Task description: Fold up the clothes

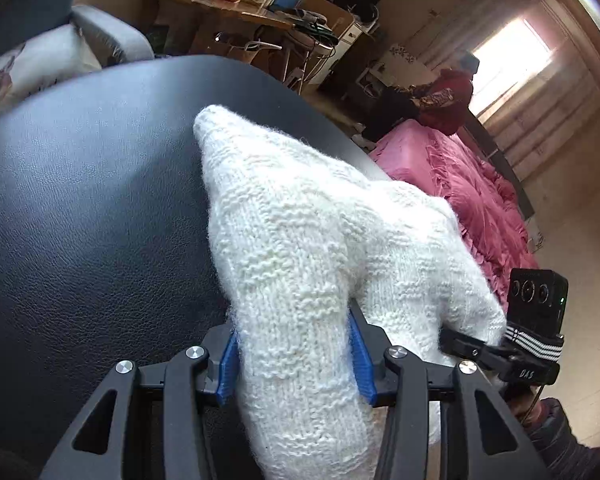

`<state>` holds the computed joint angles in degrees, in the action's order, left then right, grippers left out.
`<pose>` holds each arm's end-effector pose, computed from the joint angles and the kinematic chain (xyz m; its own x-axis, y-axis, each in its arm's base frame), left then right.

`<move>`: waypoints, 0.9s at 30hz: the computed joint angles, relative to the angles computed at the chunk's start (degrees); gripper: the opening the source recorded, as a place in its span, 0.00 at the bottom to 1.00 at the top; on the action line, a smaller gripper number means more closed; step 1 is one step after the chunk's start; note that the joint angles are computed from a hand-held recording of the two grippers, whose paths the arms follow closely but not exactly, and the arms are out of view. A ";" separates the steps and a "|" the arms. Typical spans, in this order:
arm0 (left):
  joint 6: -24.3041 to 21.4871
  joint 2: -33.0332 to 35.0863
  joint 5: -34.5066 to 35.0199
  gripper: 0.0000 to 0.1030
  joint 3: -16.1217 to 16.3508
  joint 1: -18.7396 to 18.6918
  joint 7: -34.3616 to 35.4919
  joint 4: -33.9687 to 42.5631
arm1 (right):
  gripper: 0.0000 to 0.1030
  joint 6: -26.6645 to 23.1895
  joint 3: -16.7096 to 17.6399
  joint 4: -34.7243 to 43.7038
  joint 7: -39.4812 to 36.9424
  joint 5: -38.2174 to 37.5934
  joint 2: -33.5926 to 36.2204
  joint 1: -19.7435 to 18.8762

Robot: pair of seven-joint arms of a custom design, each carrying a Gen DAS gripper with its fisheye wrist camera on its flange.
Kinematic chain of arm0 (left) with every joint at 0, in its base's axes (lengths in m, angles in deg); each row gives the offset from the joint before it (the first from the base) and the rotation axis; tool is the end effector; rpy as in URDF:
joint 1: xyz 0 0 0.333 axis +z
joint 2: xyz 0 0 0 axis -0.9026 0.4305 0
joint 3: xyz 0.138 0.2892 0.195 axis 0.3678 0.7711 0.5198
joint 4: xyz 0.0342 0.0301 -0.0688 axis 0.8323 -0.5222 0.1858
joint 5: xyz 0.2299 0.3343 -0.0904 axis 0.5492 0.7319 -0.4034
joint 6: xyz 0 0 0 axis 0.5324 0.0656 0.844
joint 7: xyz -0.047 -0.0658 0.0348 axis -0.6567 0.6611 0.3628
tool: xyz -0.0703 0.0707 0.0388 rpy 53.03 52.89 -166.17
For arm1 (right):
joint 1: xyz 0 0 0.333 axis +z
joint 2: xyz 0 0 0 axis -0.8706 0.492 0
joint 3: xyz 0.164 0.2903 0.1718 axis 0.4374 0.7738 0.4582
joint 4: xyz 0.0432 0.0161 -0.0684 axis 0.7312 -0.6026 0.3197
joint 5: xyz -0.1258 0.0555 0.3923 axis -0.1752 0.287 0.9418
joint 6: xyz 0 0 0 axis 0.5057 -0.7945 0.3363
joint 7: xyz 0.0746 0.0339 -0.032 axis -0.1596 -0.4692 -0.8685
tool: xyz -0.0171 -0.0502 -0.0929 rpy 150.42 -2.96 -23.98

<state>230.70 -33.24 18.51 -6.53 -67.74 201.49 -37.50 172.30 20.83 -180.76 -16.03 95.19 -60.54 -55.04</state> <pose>0.7105 -0.2455 0.4599 -0.4349 -0.7652 0.4746 -0.8595 0.1956 -0.4722 0.5779 0.0309 0.4368 0.1081 -0.7922 -0.6006 -0.8151 0.2752 -0.5098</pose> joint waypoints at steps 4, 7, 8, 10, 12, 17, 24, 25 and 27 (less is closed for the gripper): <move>-0.35 -0.85 0.70 0.46 0.33 -0.35 -1.70 0.29 | 0.67 0.53 -0.17 -1.99 0.42 0.01 -2.56 0.24; 0.87 -2.56 0.79 0.46 0.72 -0.43 -2.25 -1.44 | 0.69 3.06 -0.52 -3.32 0.47 -0.16 -5.33 0.73; 1.92 -3.23 1.11 0.46 0.96 -0.70 -2.51 -2.32 | 0.69 4.10 -0.74 -3.69 0.04 -0.04 -6.36 0.91; 4.99 -5.66 0.59 0.45 0.98 -0.65 -1.77 -5.73 | 0.69 8.44 -0.72 -4.71 -2.42 -0.14 -9.03 1.78; 8.82 -7.67 0.24 0.39 1.03 -1.09 -1.05 -8.28 | 0.69 11.10 -1.06 -5.03 -7.01 0.54 -11.35 3.00; 17.11 -11.40 -0.95 0.39 -0.28 -2.42 3.36 -12.24 | 0.69 9.45 -0.55 -2.54 -8.48 -10.08 -11.05 6.13; 14.14 -9.20 12.40 0.37 2.77 -7.80 -4.65 -12.37 | 0.63 6.78 -1.07 -9.50 6.33 -29.82 -10.31 5.42; 14.92 -8.97 12.90 0.37 2.63 -7.91 -5.67 -12.73 | 0.63 8.29 -1.82 -10.47 3.68 -26.53 -10.55 6.35; 16.78 -9.01 12.93 0.37 2.02 -7.70 -7.08 -13.41 | 0.63 10.98 -3.17 -12.05 -2.92 -18.68 -11.02 8.14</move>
<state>247.48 -42.25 31.44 -4.51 -75.44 194.41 -50.91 183.28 17.66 -192.80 -18.95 76.51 -71.56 -46.90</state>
